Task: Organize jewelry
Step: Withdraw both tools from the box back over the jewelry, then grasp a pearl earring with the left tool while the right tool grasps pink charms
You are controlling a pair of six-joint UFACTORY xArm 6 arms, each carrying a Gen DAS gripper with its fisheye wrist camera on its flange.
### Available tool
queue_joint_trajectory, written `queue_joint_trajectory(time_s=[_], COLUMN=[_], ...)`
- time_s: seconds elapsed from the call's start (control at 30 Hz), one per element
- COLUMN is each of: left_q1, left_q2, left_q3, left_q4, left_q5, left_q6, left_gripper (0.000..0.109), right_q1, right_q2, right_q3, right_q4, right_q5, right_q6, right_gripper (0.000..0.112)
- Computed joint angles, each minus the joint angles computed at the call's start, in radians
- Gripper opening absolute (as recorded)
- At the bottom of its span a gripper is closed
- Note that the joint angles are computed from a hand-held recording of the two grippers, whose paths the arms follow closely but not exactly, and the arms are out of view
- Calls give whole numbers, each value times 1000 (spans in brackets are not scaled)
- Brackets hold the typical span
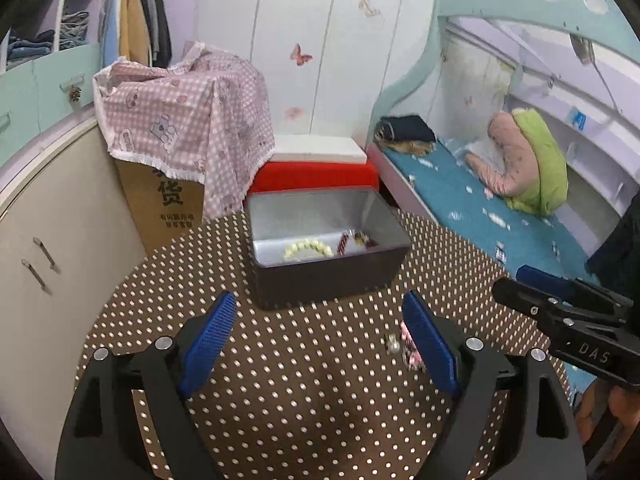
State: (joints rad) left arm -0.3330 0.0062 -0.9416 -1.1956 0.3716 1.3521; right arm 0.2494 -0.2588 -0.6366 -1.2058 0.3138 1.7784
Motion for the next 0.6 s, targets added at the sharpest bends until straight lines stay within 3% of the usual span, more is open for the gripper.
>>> queue_joint_trajectory(time_s=[0.33, 0.6], left_q1=[-94, -144], left_q2=[68, 150], left_q3=[20, -4], left_q4=[1, 82], left_q5=[-101, -158], left_q6=[22, -37], left_gripper=[82, 81], right_q1=[-54, -86], right_q2=[50, 111], right_q3=[64, 49], right_q4=[-144, -278], right_q5=[-103, -160], right_q6=[186, 320], right_gripper=[53, 53])
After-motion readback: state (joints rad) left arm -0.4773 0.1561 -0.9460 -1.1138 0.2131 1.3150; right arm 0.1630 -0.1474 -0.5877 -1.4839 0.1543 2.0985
